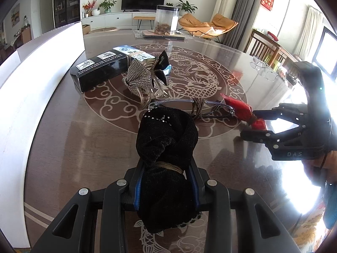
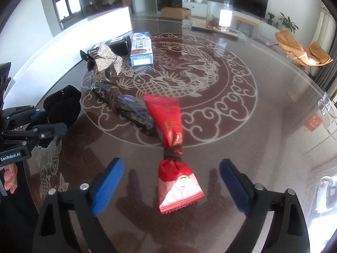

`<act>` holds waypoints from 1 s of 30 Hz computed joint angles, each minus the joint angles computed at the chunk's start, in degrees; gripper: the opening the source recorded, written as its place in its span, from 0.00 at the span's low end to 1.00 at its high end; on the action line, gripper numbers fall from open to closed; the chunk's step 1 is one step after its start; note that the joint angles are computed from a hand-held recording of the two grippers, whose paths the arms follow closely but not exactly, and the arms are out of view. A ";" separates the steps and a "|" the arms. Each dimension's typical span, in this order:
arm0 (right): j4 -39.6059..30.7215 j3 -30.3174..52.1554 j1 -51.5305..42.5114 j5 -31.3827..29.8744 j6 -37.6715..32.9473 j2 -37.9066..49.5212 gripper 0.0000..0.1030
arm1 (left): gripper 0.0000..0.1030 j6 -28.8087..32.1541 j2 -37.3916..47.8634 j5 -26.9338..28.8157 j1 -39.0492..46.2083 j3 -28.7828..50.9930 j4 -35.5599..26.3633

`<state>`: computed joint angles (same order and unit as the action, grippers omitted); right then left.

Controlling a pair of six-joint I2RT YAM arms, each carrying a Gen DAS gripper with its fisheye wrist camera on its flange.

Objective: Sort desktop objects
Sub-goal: 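Grasp the black velvet cap with left gripper while right gripper grasps red package, then carry black cap and red package into the white box and open both grippers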

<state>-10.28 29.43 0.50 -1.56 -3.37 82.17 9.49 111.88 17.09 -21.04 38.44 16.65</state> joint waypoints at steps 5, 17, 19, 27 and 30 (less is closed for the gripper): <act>-2.87 -1.07 0.45 1.93 0.15 -3.89 0.23 | 0.34 -2.15 -2.72 4.68 4.10 -2.19 1.50; -16.38 5.09 9.24 1.89 11.03 -22.75 0.23 | 0.34 4.20 -21.38 21.91 27.02 1.63 -19.65; -13.92 13.06 15.76 2.51 13.07 -15.10 0.23 | 0.34 6.08 -19.20 22.13 32.37 8.51 -24.39; -8.55 52.93 35.75 1.50 15.65 22.56 0.23 | 0.34 9.41 3.25 12.06 45.11 38.83 -38.32; -12.69 70.42 39.49 0.63 15.03 37.96 0.23 | 0.35 10.64 10.24 9.95 46.38 46.84 -43.81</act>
